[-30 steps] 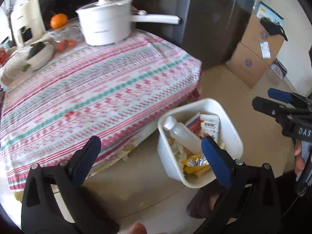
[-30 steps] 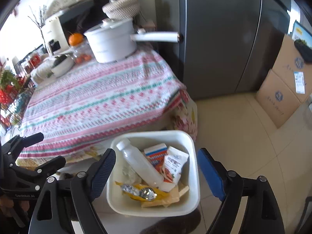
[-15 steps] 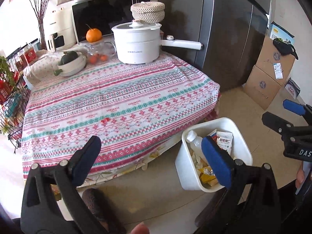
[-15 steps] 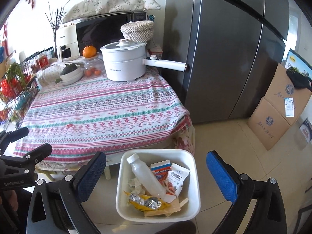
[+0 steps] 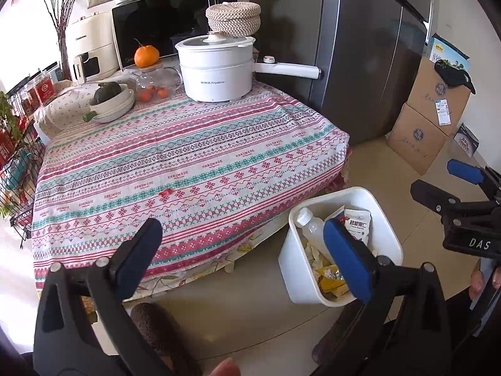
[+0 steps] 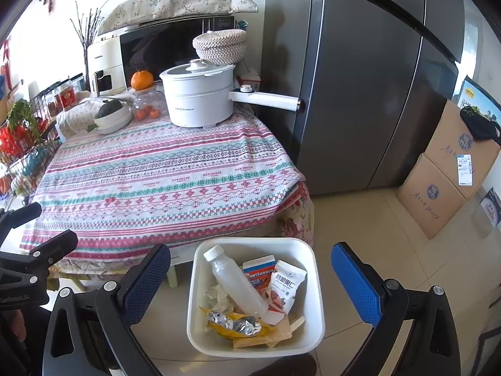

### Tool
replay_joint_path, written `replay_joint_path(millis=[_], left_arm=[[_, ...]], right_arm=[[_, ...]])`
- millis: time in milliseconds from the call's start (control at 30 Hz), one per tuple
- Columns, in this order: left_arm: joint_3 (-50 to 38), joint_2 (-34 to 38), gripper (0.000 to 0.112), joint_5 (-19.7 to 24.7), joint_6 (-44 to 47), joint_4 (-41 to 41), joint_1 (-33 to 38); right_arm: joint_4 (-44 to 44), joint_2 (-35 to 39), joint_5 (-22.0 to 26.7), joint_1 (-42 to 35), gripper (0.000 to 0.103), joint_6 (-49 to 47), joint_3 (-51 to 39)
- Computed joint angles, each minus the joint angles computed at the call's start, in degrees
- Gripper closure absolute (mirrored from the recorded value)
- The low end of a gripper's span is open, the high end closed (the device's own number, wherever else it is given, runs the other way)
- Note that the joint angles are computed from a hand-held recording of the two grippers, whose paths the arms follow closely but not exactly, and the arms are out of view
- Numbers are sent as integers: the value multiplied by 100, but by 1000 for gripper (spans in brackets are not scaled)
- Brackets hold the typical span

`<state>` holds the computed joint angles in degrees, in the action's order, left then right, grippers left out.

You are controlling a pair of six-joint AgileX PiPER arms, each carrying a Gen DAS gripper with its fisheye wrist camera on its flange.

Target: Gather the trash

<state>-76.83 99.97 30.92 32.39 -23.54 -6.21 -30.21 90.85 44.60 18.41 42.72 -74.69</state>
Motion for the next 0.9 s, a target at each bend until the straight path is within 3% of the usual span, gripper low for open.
replay_joint_path(millis=[900], left_arm=[[-48, 15, 10, 133, -71, 97, -24]], right_arm=[[-141, -12, -14, 17, 0, 148, 27]])
